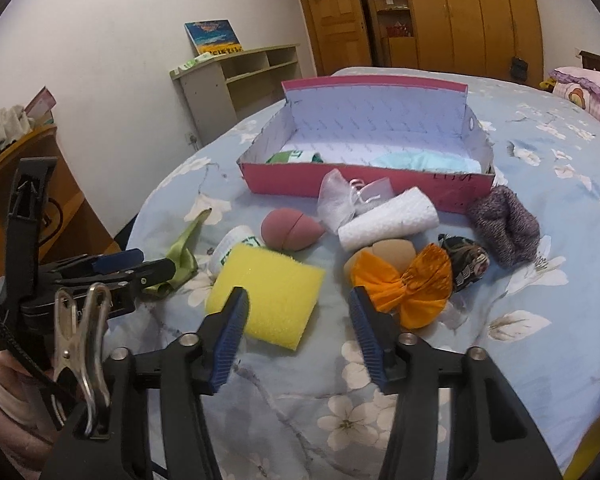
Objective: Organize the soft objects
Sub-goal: 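Grasp the green satin ribbon with the left tool while the right tool grasps the yellow sponge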
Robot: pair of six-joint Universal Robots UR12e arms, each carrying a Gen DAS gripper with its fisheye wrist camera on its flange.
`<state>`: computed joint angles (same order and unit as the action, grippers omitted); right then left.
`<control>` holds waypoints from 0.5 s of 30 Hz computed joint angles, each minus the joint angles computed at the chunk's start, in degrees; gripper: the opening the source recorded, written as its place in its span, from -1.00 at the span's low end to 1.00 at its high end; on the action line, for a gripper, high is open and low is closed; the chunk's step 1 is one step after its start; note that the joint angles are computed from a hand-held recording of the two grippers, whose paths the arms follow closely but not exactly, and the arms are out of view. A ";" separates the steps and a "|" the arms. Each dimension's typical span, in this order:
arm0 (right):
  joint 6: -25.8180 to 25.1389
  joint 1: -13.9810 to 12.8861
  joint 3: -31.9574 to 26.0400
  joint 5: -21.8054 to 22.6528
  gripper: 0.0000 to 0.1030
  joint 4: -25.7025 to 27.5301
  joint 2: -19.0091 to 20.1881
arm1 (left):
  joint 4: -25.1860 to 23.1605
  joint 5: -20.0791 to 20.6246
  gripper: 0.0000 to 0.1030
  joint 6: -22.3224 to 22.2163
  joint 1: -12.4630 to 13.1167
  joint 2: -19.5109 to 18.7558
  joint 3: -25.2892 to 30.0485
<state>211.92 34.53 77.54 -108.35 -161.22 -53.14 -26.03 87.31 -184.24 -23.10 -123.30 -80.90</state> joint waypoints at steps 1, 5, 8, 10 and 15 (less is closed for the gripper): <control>0.14 -0.04 -0.14 0.29 0.12 0.24 0.11 | -0.65 -0.52 0.22 -0.40 0.12 -0.11 0.04; 0.63 -0.26 -0.41 1.62 0.12 0.35 0.46 | -0.79 -1.13 0.22 -1.33 0.28 -0.38 0.00; 0.56 -0.50 -0.64 3.67 0.12 -0.26 0.86 | 0.14 -1.64 0.22 -1.68 0.38 -0.47 -0.12; 0.14 -0.50 -1.06 4.05 0.12 -0.18 1.20 | 0.46 -1.77 0.22 -1.61 0.38 -0.55 -0.14; -0.02 -0.39 -2.02 3.57 0.12 1.46 1.87 | 0.16 -1.67 0.20 -0.70 0.24 -0.98 0.24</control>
